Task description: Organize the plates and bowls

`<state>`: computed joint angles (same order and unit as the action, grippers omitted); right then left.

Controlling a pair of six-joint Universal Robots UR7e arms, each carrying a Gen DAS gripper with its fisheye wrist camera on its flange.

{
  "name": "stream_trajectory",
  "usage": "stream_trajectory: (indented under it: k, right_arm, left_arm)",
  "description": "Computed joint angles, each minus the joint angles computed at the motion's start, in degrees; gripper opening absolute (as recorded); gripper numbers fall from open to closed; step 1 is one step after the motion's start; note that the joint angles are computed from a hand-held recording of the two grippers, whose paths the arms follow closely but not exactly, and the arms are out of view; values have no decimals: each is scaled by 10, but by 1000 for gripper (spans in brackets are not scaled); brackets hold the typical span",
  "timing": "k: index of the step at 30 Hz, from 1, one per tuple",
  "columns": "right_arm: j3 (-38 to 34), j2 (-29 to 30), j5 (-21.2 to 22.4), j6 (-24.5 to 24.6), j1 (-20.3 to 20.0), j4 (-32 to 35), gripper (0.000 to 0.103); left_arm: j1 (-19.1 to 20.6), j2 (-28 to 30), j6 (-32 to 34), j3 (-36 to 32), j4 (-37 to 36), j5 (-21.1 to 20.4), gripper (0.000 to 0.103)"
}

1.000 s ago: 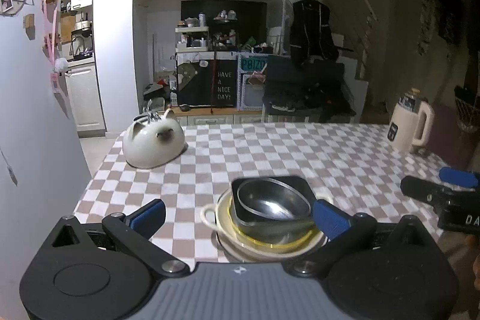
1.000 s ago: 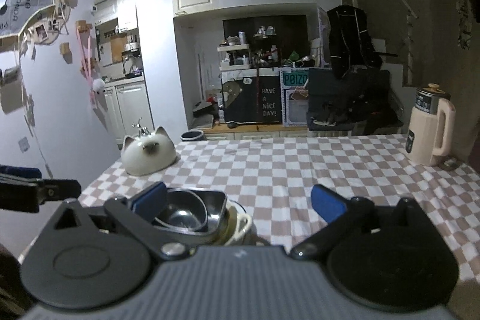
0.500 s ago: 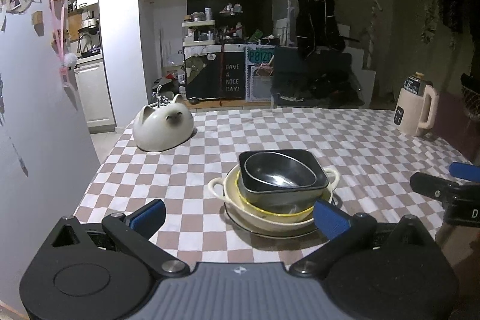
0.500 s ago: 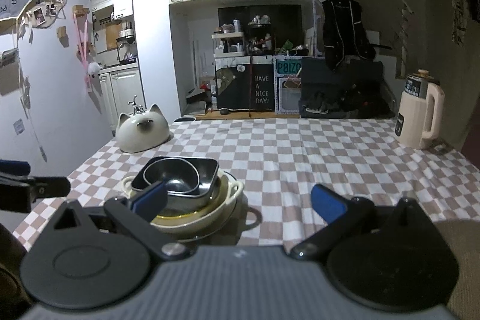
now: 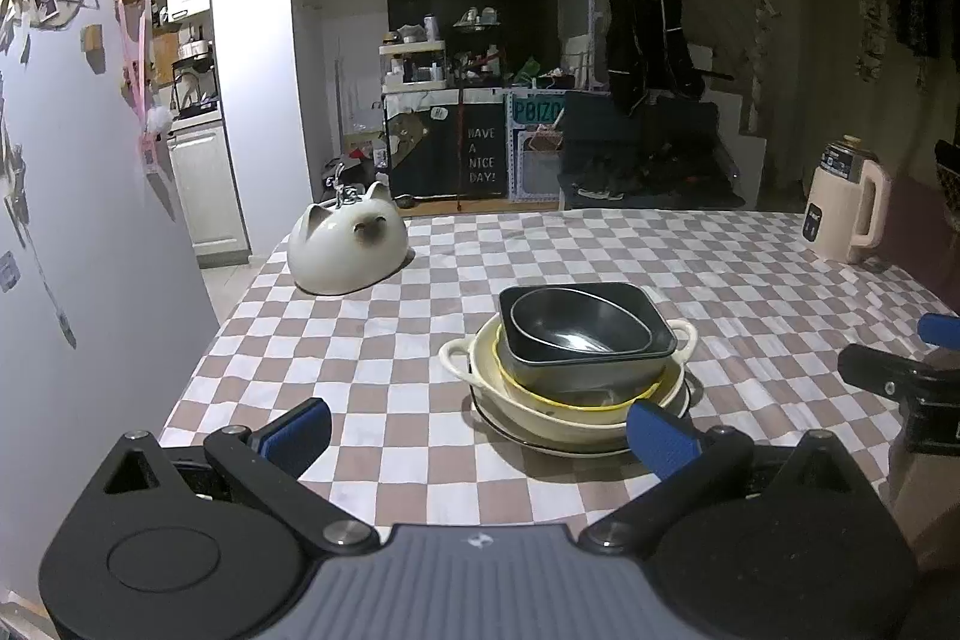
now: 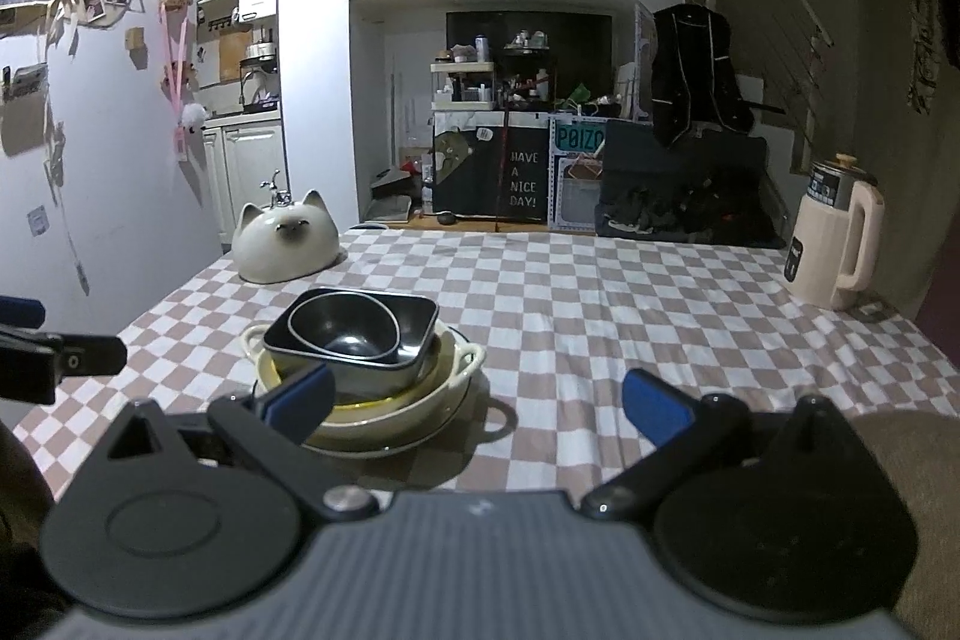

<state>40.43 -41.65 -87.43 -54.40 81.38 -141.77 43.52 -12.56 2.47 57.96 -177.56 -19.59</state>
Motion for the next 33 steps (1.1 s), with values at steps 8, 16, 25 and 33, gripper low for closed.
stream_trajectory:
  k: [8,16,25,33]
  right_arm:
    - [-1,0,0,-1,0,1,103]
    - [-3,1,-3,-3,0,4,103]
    - [-4,2,-4,-5,1,5,103]
    - [-3,1,-4,-5,1,4,103]
  left_arm:
    - [-1,3,-2,-2,4,-2,103]
    - [-1,4,-4,-5,8,-3,103]
    - [-1,8,0,-10,7,-4,103]
    - [-1,7,0,-9,8,-5,103]
